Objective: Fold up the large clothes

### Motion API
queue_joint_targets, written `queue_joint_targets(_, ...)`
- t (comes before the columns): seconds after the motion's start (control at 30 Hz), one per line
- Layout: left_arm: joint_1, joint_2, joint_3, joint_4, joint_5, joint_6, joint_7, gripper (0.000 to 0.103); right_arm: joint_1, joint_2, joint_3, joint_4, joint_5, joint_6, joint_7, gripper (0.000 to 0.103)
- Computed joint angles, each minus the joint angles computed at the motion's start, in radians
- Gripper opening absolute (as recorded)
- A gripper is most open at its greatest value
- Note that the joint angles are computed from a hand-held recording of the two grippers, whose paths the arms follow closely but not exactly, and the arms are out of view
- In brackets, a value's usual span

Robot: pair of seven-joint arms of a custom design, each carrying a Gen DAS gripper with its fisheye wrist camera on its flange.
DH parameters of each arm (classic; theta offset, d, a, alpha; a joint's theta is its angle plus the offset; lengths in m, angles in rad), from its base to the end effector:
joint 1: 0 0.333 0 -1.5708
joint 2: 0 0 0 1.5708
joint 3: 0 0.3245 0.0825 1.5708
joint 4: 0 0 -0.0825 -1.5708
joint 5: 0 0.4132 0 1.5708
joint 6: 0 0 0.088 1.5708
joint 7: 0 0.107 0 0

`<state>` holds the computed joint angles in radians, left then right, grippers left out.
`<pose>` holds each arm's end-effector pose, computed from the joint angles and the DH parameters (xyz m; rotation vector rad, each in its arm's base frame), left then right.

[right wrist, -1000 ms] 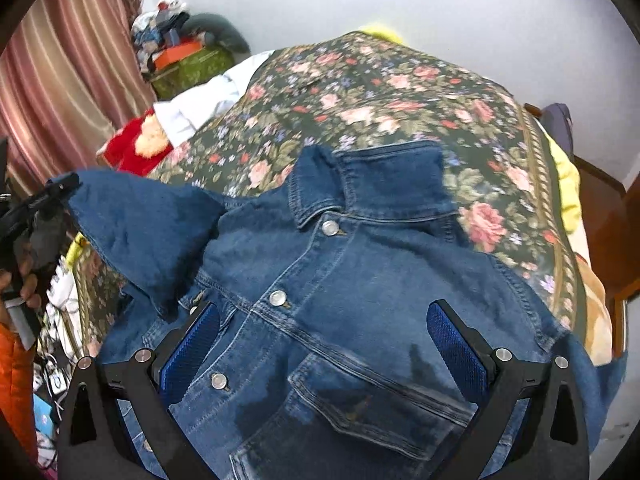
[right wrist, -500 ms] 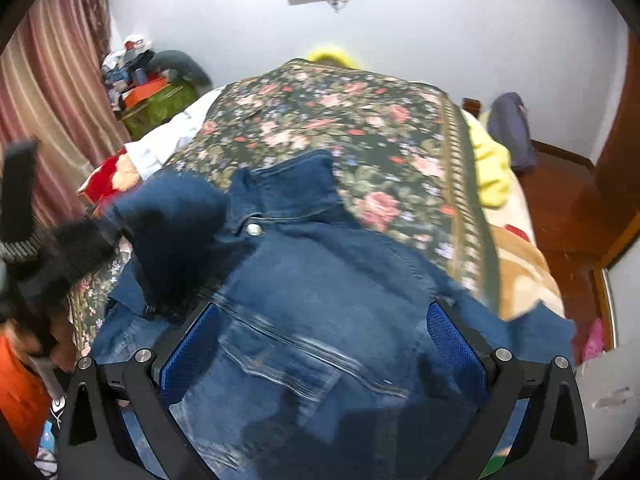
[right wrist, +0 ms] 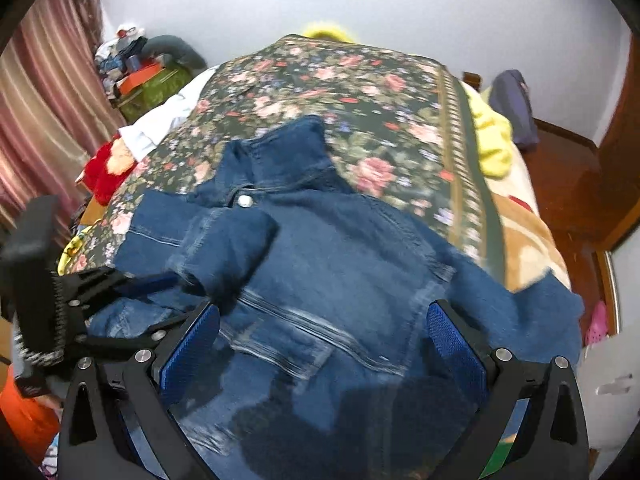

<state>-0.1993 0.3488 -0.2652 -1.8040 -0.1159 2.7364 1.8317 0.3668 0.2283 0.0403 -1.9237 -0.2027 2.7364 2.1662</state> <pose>0.6451 -0.2975 0.4178 -1.3100 2.4534 -0.8014 0.6187 0.2735 0.4313 -1.8051 1.8595 -0.3763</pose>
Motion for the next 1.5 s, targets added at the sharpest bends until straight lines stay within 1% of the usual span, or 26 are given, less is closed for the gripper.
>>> queue_joint_targets(0.07,0.011,-0.034,0.022,-0.035,0.006,0.034,-0.02,0.063,0.009,0.039,0.008,0.055,-0.004,-0.01,-0.02,0.103)
queue_joint_targets(0.17,0.023,-0.066,0.077,-0.07,0.052,0.075,-0.094,0.066,0.03,0.105,0.016,0.154,-0.011,-0.04,-0.062,0.103)
queue_joint_targets(0.23,0.014,-0.076,0.136,-0.088,0.135,0.099,-0.186,0.067,0.051,0.156,0.017,0.229,-0.019,-0.069,-0.092,0.103)
queue_joint_targets(0.3,0.014,-0.072,0.181,-0.092,0.213,0.1,-0.276,0.067,0.07,0.208,0.019,0.303,-0.023,-0.098,-0.127,0.103)
queue_joint_targets(0.43,0.073,-0.046,0.192,-0.092,0.24,0.082,-0.344,0.067,0.113,0.329,0.019,0.473,-0.028,-0.178,-0.213,0.103)
queue_joint_targets(0.47,0.088,-0.035,0.189,-0.089,0.236,0.075,-0.353,0.067,0.12,0.378,0.026,0.541,-0.022,-0.213,-0.251,0.103)
queue_joint_targets(0.57,0.116,0.005,0.179,-0.075,0.231,0.052,-0.359,0.067,0.152,0.492,0.015,0.696,-0.005,-0.307,-0.295,0.103)
queue_joint_targets(0.7,0.113,0.059,0.196,-0.045,0.268,0.021,-0.39,0.067,0.18,0.644,-0.006,0.912,0.024,-0.468,-0.324,0.103)
queue_joint_targets(0.73,0.112,0.075,0.198,-0.035,0.275,0.012,-0.396,0.067,0.182,0.668,-0.009,0.948,0.033,-0.501,-0.328,0.101)
queue_joint_targets(0.77,0.118,0.089,0.193,-0.028,0.272,0.003,-0.392,0.067,0.183,0.694,-0.011,0.986,0.043,-0.533,-0.334,0.098)
queue_joint_targets(0.83,0.13,0.11,0.181,-0.017,0.258,-0.007,-0.382,0.067,0.187,0.692,-0.022,0.978,0.048,-0.527,-0.327,0.094)
queue_joint_targets(0.87,0.117,0.113,0.195,-0.022,0.277,0.008,-0.398,0.067,0.186,0.683,-0.026,0.962,0.05,-0.516,-0.322,0.09)
queue_joint_targets(0.9,0.107,0.114,0.205,-0.027,0.296,0.02,-0.409,0.068,0.182,0.677,-0.025,0.952,0.056,-0.51,-0.319,0.084)
queue_joint_targets(0.93,0.095,0.114,0.216,-0.032,0.318,0.031,-0.42,0.07,0.181,0.673,-0.027,0.945,0.058,-0.508,-0.317,0.079)
queue_joint_targets(0.97,0.087,0.116,0.224,-0.034,0.335,0.037,-0.43,0.071,0.182,0.673,-0.031,0.945,0.053,-0.514,-0.319,0.071)
queue_joint_targets(1.03,0.065,0.119,0.243,-0.034,0.374,0.039,-0.458,0.072,0.176,0.668,-0.028,0.938,0.057,-0.512,-0.326,0.063)
queue_joint_targets(1.07,0.057,0.119,0.25,-0.035,0.392,0.039,-0.47,0.072,0.177,0.646,-0.035,0.903,0.051,-0.491,-0.316,0.053)
queue_joint_targets(1.1,0.063,0.12,0.246,-0.032,0.395,0.034,-0.468,0.072,0.179,0.636,-0.04,0.888,0.045,-0.481,-0.307,0.044)
queue_joint_targets(1.13,0.069,0.118,0.239,-0.031,0.393,0.03,-0.466,0.072,0.177,0.616,-0.043,0.858,0.04,-0.455,-0.299,0.04)
queue_joint_targets(1.17,0.078,0.115,0.23,-0.029,0.384,0.02,-0.462,0.072,0.174,0.595,-0.044,0.827,0.038,-0.427,-0.286,0.032)
queue_joint_targets(1.2,0.095,0.112,0.213,-0.026,0.362,0.007,-0.447,0.072,0.172,0.575,-0.046,0.797,0.036,-0.404,-0.27,0.027)
queue_joint_targets(1.23,0.104,0.107,0.205,-0.026,0.349,0.001,-0.443,0.072,0.168,0.545,-0.048,0.754,0.035,-0.368,-0.248,0.025)
queue_joint_targets(1.3,0.104,0.093,0.211,-0.029,0.347,0.01,-0.457,0.072,0.163,0.489,-0.05,0.674,0.028,-0.307,-0.21,0.022)
queue_joint_targets(1.5,0.083,0.044,0.245,-0.043,0.411,0.03,-0.522,0.072,0.136,0.335,-0.053,0.463,0.008,-0.164,-0.109,0.019)
